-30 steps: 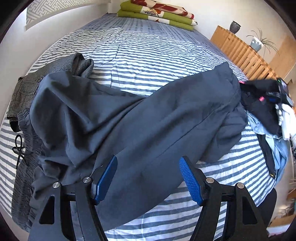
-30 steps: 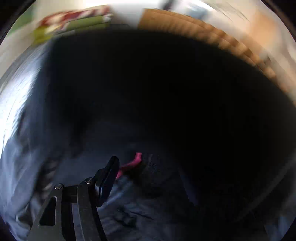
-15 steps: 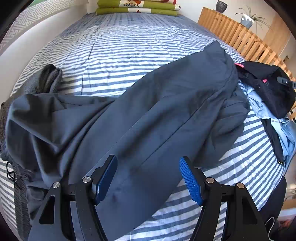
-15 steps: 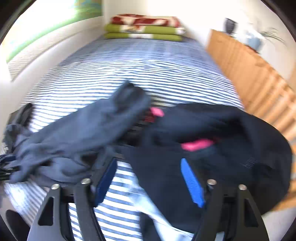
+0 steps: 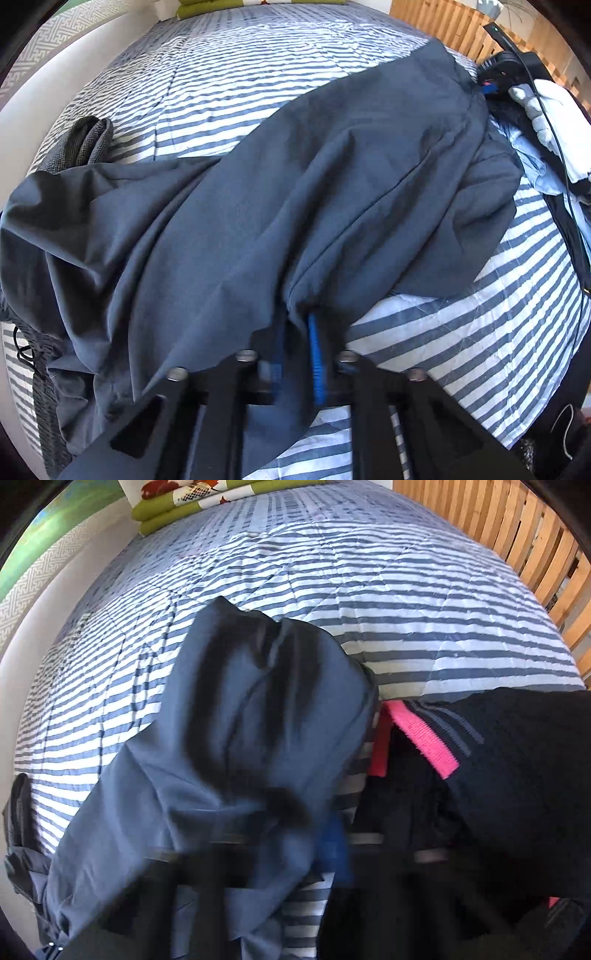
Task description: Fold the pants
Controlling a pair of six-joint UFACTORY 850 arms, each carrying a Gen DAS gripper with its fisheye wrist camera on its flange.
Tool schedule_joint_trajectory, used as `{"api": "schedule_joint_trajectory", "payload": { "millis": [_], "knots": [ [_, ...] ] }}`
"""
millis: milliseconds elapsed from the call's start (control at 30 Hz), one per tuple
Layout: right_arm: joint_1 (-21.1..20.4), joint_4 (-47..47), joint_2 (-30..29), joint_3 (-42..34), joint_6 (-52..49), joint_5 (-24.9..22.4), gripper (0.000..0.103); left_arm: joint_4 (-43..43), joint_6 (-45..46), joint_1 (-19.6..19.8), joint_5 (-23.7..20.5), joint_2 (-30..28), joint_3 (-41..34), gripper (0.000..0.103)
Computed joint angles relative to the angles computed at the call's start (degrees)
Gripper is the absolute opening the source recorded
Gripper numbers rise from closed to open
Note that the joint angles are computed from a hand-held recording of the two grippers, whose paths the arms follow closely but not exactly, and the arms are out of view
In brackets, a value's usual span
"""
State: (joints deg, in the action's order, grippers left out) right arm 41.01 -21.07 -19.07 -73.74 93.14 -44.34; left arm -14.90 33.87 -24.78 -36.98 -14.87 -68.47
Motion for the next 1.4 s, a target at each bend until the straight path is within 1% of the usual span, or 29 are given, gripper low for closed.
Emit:
{"api": "schedule_joint_trajectory", "payload": {
  "millis": [67, 133, 200, 300, 400, 433, 500, 533, 567, 600, 633, 667, 700, 733, 767, 833, 867, 933, 967, 1000, 1033, 1067, 1100, 1133, 1167, 1200, 1267, 1333, 1400],
  "knots": [
    [1.0, -5.5, 1.5, 0.6, 3.3, -0.9, 0.002, -1.7, 1.3, 0.4, 0.8, 1.1, 0.7, 0.005],
    [3.4, -11.0, 3.0, -0.1, 6.1, -4.4, 0.002, -4.8, 3.6, 1.2, 0.3, 2.3, 1.2, 0.005],
    [5.7, -15.7, 5.9, 0.4, 9.4, -5.4, 0.001, -6.6, 5.0, 1.8, 0.7, 4.1, 2.1, 0.005],
    [10.1, -20.1, 9.3, 0.0, 13.9, -10.8, 0.001, -8.4, 6.8, 2.7, 1.4, 7.5, 4.1, 0.004],
    [17.3, -24.4, 10.8, -1.5, 17.8, -20.8, 0.001, -10.6, 9.7, 3.4, 0.9, 11.5, 6.7, 0.004],
    [20.7, -25.4, 11.4, -1.2, 20.0, -24.0, 0.001, -10.7, 10.8, 3.4, 0.7, 13.3, 8.2, 0.004],
    [25.8, -25.0, 12.1, 0.2, 24.6, -27.9, 0.001, -9.8, 12.5, 3.4, 0.3, 16.1, 10.8, 0.004],
    [28.6, -23.1, 12.4, 1.5, 27.4, -28.7, 0.002, -9.4, 13.1, 3.4, -0.6, 17.7, 12.5, 0.004],
    [31.0, -19.8, 12.4, 2.9, 29.9, -28.0, 0.002, -8.8, 13.8, 3.8, -2.3, 18.9, 13.9, 0.004],
    [32.8, -15.6, 12.5, 4.7, 30.8, -24.8, 0.002, -7.8, 13.8, 4.1, -4.1, 19.5, 14.9, 0.004],
    [34.4, -11.6, 12.9, 7.2, 31.2, -19.3, 0.006, -5.9, 12.8, 4.3, -5.7, 20.0, 15.9, 0.004],
    [35.4, -8.1, 13.3, 9.4, 31.0, -14.1, 0.006, -3.6, 11.1, 4.4, -6.4, 20.6, 17.0, 0.007],
    [36.6, -4.6, 13.0, 10.9, 30.6, -11.2, 0.006, -2.3, 10.2, 4.8, -7.5, 20.9, 17.4, 0.007],
    [38.3, -2.3, 12.5, 11.7, 32.0, -10.4, 0.008, -2.1, 9.9, 5.5, -8.9, 21.1, 17.7, 0.007],
    [39.8, -2.3, 12.7, 12.6, 34.4, -10.6, 0.010, -2.1, 9.4, 6.1, -9.6, 21.7, 17.9, 0.007],
    [41.9, -4.1, 13.6, 14.0, 39.0, -11.9, 0.018, -1.6, 8.5, 6.0, -9.5, 23.1, 18.0, 0.007],
    [42.5, -5.1, 14.0, 14.3, 40.0, -14.1, 0.025, -1.3, 8.0, 5.5, -9.2, 24.0, 18.0, 0.007],
    [42.5, -6.6, 14.3, 14.0, 40.6, -20.8, 0.042, -1.8, 7.5, 3.8, -8.9, 25.5, 17.8, 0.007],
    [42.4, -8.2, 15.2, 14.9, 41.4, -21.6, 0.045, -2.4, 7.6, 2.6, -8.9, 26.3, 17.7, 0.007],
    [41.6, -9.7, 16.5, 16.3, 41.4, -20.6, 0.053, -3.5, 8.0, 1.5, -8.8, 26.8, 17.7, 0.007],
    [40.3, -10.6, 17.8, 17.8, 40.6, -18.1, 0.055, -4.1, 7.9, 0.3, -8.9, 26.9, 17.6, 0.007],
    [38.8, -10.9, 18.5, 19.0, 38.9, -15.3, 0.055, -4.2, 6.9, -1.5, -8.6, 27.4, 18.0, 0.007],
    [37.4, -10.7, 18.4, 19.2, 37.0, -14.1, 0.055, -4.7, 6.8, -2.9, -8.1, 27.6, 18.3, 0.008],
    [36.0, -10.6, 17.4, 18.7, 34.5, -14.0, 0.055, -5.1, 6.5, -4.0, -8.0, 27.5, 18.4, 0.008],
    [35.5, -10.7, 16.3, 17.9, 32.6, -13.7, 0.055, -5.7, 6.2, -5.0, -7.9, 27.4, 18.9, 0.008],
    [34.2, -10.3, 15.4, 17.4, 29.6, -12.5, 0.055, -5.6, 5.4, -5.9, -7.4, 27.2, 19.2, 0.008],
    [31.4, -8.1, 13.8, 16.8, 23.4, -10.6, 0.055, -5.0, 2.8, -7.3, -7.1, 27.5, 20.1, 0.008],
    [29.3, -5.8, 11.4, 15.3, 18.4, -11.2, 0.056, -4.9, 1.5, -8.0, -6.3, 26.3, 20.2, 0.008],
    [27.6, -3.3, 9.1, 14.2, 12.8, -9.8, 0.058, -3.2, -0.1, -8.3, -4.8, 25.4, 20.5, 0.008]
  ]
}}
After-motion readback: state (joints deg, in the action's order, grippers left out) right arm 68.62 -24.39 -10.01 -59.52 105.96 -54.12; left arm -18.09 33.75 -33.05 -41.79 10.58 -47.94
